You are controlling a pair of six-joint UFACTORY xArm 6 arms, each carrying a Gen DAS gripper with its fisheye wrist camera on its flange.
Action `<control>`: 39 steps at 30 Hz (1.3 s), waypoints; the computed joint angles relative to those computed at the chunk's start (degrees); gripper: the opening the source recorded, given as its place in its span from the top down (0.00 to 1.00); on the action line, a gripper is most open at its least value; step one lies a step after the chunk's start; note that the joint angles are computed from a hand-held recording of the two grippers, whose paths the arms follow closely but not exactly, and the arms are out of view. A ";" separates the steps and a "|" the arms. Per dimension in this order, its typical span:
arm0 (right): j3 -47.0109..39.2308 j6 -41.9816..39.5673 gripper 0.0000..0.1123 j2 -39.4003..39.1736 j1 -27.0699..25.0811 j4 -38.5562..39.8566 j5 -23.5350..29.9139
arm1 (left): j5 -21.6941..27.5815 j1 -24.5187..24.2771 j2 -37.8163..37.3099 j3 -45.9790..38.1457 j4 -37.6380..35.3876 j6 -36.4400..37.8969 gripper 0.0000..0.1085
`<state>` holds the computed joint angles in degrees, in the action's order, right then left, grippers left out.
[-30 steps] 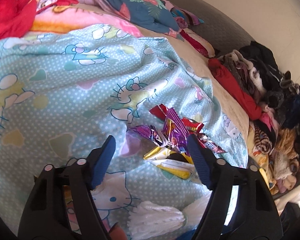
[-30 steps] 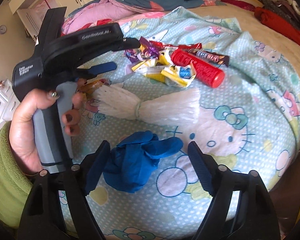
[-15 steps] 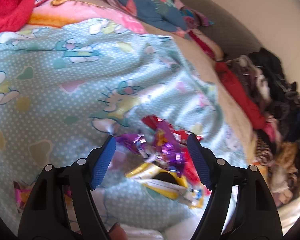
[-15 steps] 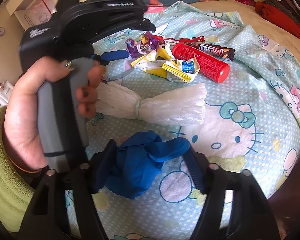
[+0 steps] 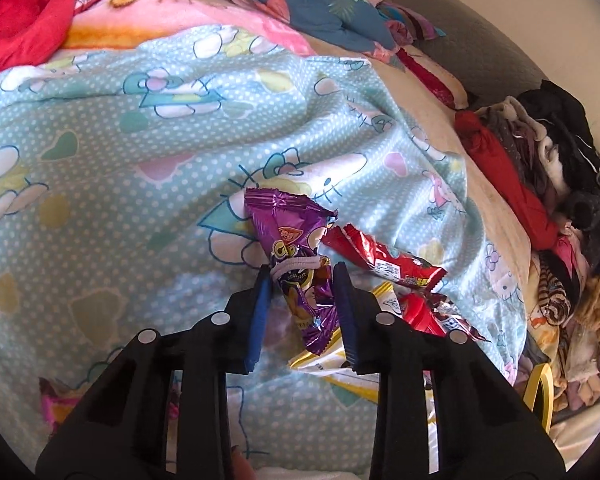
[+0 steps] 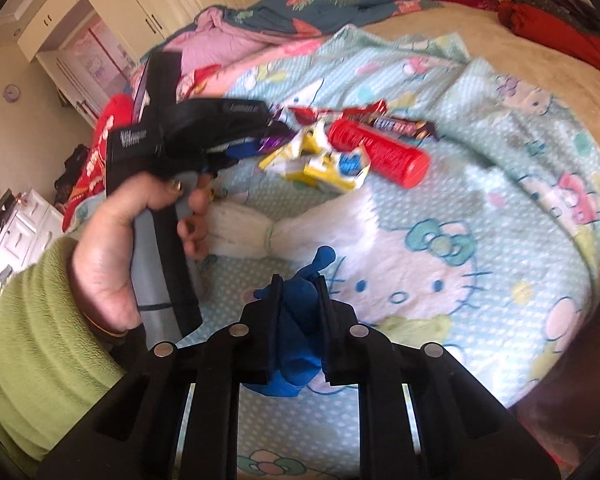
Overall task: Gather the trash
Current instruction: 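Lift the purple wrapper and blue glove and carry both over the yellow bin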
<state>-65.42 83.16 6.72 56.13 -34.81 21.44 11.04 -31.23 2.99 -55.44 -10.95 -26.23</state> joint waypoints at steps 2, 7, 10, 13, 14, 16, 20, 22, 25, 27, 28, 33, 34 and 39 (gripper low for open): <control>1.64 2.51 0.86 -1.81 -0.22 -2.28 -0.39 | -0.93 -0.10 -1.22 1.16 0.79 -0.27 0.78; 5.21 8.27 0.86 -5.94 -0.82 -7.88 -0.56 | -3.01 -0.61 -4.92 4.26 2.28 -0.35 0.79; 6.01 9.90 0.86 -7.21 -1.27 -9.52 -0.37 | -3.75 -0.90 -6.89 5.62 3.46 -0.86 0.79; 6.56 11.08 0.86 -8.22 -1.53 -10.93 -0.14 | -4.20 -1.20 -8.55 6.74 3.59 -1.07 0.79; 6.86 11.74 0.86 -8.68 -1.51 -11.66 0.07 | -4.32 -1.11 -9.10 7.06 5.01 -2.19 0.79; 7.27 12.66 0.86 -9.34 -1.50 -12.67 0.21 | -4.52 -1.06 -10.00 7.44 7.77 -4.25 0.79; 8.14 14.40 0.86 -10.79 -1.70 -14.73 0.70 | -4.88 -1.81 -11.70 8.02 8.21 -3.83 0.79; 8.70 15.41 0.86 -11.71 -1.85 -15.82 1.00 | -5.06 -2.36 -12.12 7.88 8.52 -3.66 0.79; 9.24 16.87 0.86 -12.80 -1.80 -17.24 1.81 | -5.27 -3.34 -12.73 7.75 7.50 -2.56 0.79; 10.03 17.91 0.86 -13.96 -1.80 -18.24 2.32 | -5.38 -4.00 -13.07 7.71 7.10 -2.24 0.79; 10.34 18.35 0.87 -14.35 -1.93 -18.69 2.38 | -5.44 -4.43 -13.23 7.67 6.41 -1.67 0.79; 11.90 20.59 0.87 -16.81 -2.20 -20.72 3.44 | -5.66 -6.10 -13.70 7.47 6.26 -1.23 0.79; 12.16 21.08 0.88 -17.28 -2.20 -21.19 3.81 | -5.66 -6.42 -13.73 7.38 6.62 -1.40 0.79; 13.20 22.80 0.88 -19.25 -2.00 -23.01 5.37 | -5.58 -8.30 -13.79 7.04 6.34 -0.57 0.79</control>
